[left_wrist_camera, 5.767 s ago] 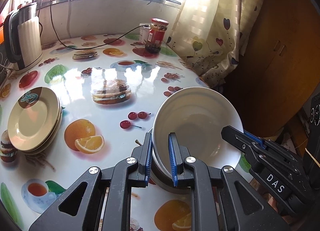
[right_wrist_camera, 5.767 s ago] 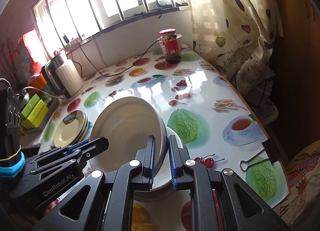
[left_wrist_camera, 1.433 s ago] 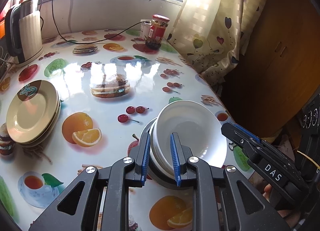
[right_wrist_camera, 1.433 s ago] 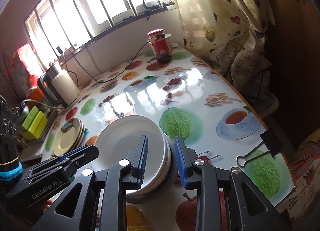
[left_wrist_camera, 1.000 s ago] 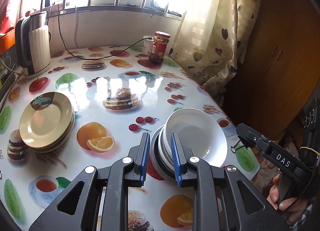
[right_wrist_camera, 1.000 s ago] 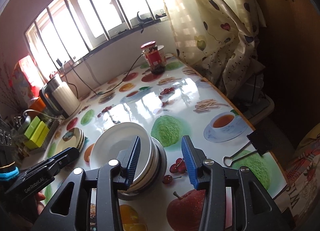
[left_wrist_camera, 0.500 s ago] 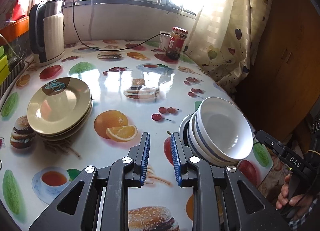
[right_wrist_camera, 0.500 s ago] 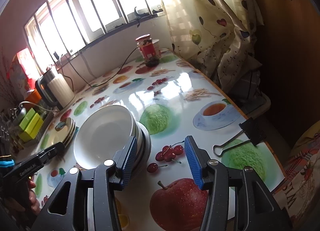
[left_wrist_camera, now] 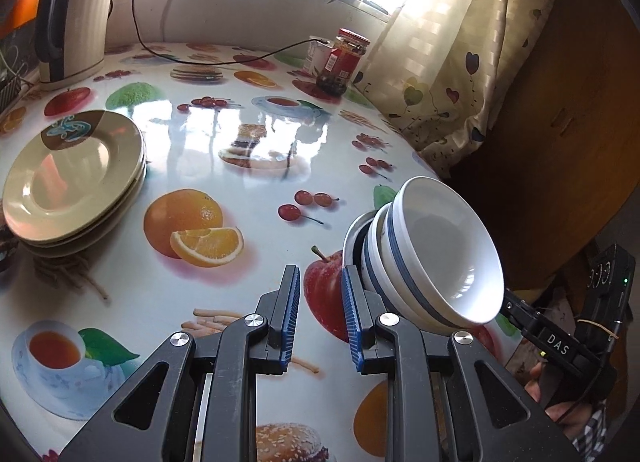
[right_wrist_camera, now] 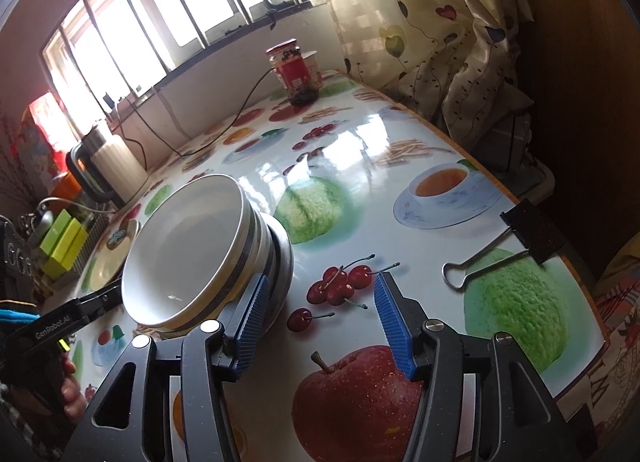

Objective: Organize plates and bowls
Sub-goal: 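Close the right tool on the bowl stack rim beside the left tool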

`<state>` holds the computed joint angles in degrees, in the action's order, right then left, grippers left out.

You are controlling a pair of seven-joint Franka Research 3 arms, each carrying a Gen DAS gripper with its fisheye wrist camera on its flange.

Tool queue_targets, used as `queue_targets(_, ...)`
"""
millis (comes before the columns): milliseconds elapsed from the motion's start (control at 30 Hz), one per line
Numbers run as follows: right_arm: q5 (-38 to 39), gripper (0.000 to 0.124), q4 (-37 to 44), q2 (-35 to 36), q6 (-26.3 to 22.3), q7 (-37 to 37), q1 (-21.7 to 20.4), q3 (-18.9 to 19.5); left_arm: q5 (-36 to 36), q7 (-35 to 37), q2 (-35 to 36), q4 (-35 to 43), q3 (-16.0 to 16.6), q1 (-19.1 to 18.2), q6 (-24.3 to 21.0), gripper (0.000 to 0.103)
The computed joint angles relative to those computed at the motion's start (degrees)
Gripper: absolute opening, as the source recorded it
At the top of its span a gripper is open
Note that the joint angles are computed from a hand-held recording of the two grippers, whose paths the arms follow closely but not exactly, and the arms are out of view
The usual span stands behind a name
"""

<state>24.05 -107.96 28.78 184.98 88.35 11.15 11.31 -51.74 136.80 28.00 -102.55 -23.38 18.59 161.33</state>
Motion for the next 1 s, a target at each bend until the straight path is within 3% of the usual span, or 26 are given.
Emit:
queue_targets(100, 0.4, 0.055, 0.6, 1.4, 0.3, -1.7, -5.9, 6.5, -0.4, -0.4, 0.9, 0.9, -0.1, 0.4, -1.5, 0.022)
queue_targets(233, 0.9, 0.051, 1.0, 5.5, 1.6, -6.3, -20.5, 22.9, -3.1, 0.4, 2.3, 2.8, -0.8, 1.8, -6.2, 0.022)
queue_targets(533, -4.4, 0.028, 1.4, 17.2, 3.0, -8.9, -38.0, 43.2, -5.6, 0.1, 3.9, 5.1, 1.4, 0.6, -11.1, 0.022)
queue_targets(767, -10.1, 0.028, 1.1, 24.5, 3.3, -7.0, -44.4, 50.3, -9.3, 2.1, 4.8, 6.1, 1.4, 1.3, -13.4, 0.022)
queue_targets(1000, -13.9, 0.027, 1.2, 30.1, 3.1, -5.1, -47.7, 54.1, -11.7, 1.7, 5.9, 7.5, 2.5, 1.6, -17.6, 0.022)
